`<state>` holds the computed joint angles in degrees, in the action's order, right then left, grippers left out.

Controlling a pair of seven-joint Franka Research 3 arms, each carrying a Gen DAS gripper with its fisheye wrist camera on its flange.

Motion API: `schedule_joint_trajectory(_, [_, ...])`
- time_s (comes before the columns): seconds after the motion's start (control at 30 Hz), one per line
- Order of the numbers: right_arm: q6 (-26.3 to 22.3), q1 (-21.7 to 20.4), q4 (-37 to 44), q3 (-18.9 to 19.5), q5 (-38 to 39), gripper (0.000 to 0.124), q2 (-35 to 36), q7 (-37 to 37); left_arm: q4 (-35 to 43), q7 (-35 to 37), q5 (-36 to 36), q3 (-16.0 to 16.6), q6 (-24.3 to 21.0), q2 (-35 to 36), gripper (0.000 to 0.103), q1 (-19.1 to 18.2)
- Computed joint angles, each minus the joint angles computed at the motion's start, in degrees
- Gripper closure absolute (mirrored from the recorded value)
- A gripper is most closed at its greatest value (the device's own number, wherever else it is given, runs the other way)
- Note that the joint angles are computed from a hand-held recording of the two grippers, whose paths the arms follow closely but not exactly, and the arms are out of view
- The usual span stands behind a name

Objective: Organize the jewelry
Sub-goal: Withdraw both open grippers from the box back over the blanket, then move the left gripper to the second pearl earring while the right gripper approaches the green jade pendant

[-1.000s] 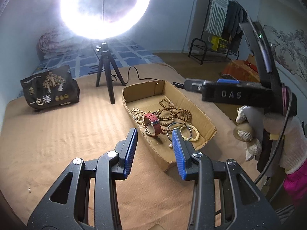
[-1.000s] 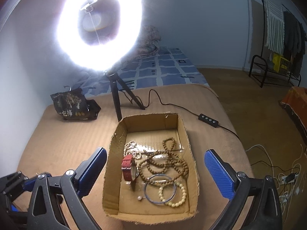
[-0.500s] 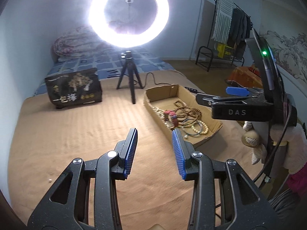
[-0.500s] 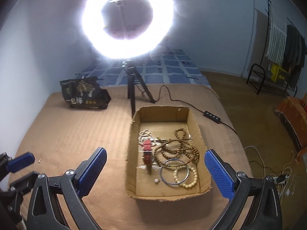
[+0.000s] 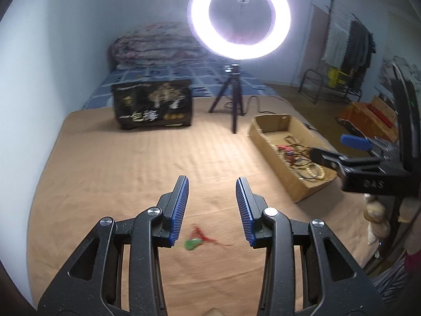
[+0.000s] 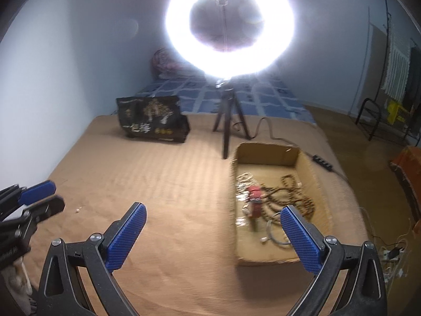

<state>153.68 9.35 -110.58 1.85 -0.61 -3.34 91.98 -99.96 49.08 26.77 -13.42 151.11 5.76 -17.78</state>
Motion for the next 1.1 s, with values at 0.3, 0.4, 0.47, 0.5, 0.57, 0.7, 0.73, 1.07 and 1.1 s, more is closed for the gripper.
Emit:
schedule_joint_trajectory(0.3, [-0.7, 3.1, -0.5, 1.3, 7.9, 0.025, 2.5, -6.0, -7.2, -4.6, -0.4, 2.0, -0.9, -4.5, 0.066, 4.0])
schedule_joint_trajectory(0.4, [-1.3, 4.2, -0.2, 1.6, 9.4, 0.030, 3.6, -7.6, -9.1, -5.6, -0.3, 2.3, -1.3, -5.4, 0.066, 5.3])
schedule_joint_trajectory(0.47, [-1.7, 4.8, 0.0, 1.9, 11.3, 0.034, 4.6, -9.1, -10.2, -5.2, -1.6, 2.5, -1.4, -5.7, 0.066, 6.2])
schedule_joint_trajectory(0.5, [-2.0, 5.0, 0.1, 1.9, 12.1, 0.034, 5.1, -9.8, -10.7, -5.0, -2.7, 2.6, -1.4, -5.8, 0.066, 6.6])
schedule_joint_trajectory(0.57, [-2.4, 5.6, 0.4, 2.2, 13.5, 0.039, 6.1, -11.3, -11.7, -4.4, -4.7, 2.8, -1.2, -6.0, 0.066, 7.4])
schedule_joint_trajectory(0.7, [-4.1, 6.3, 1.3, 2.5, 15.1, 0.045, 8.0, -14.0, -12.8, -3.8, -6.4, 3.0, -1.6, -5.2, 0.066, 8.3])
schedule_joint_trajectory(0.73, [-4.4, 6.5, 1.5, 2.6, 15.7, 0.046, 8.5, -14.7, -12.7, -3.4, -7.0, 3.0, -1.6, -4.7, 0.066, 8.4])
schedule_joint_trajectory(1.07, [-5.7, 7.4, 2.3, 3.3, 19.5, 0.063, 11.7, -20.1, -10.5, 0.5, -8.5, 2.7, -4.5, 1.2, 0.075, 7.9])
schedule_joint_trajectory(1.1, [-6.0, 7.4, 2.3, 3.4, 19.8, 0.065, 11.9, -20.6, -10.5, 0.6, -8.4, 2.7, -4.7, 1.4, 0.075, 7.8])
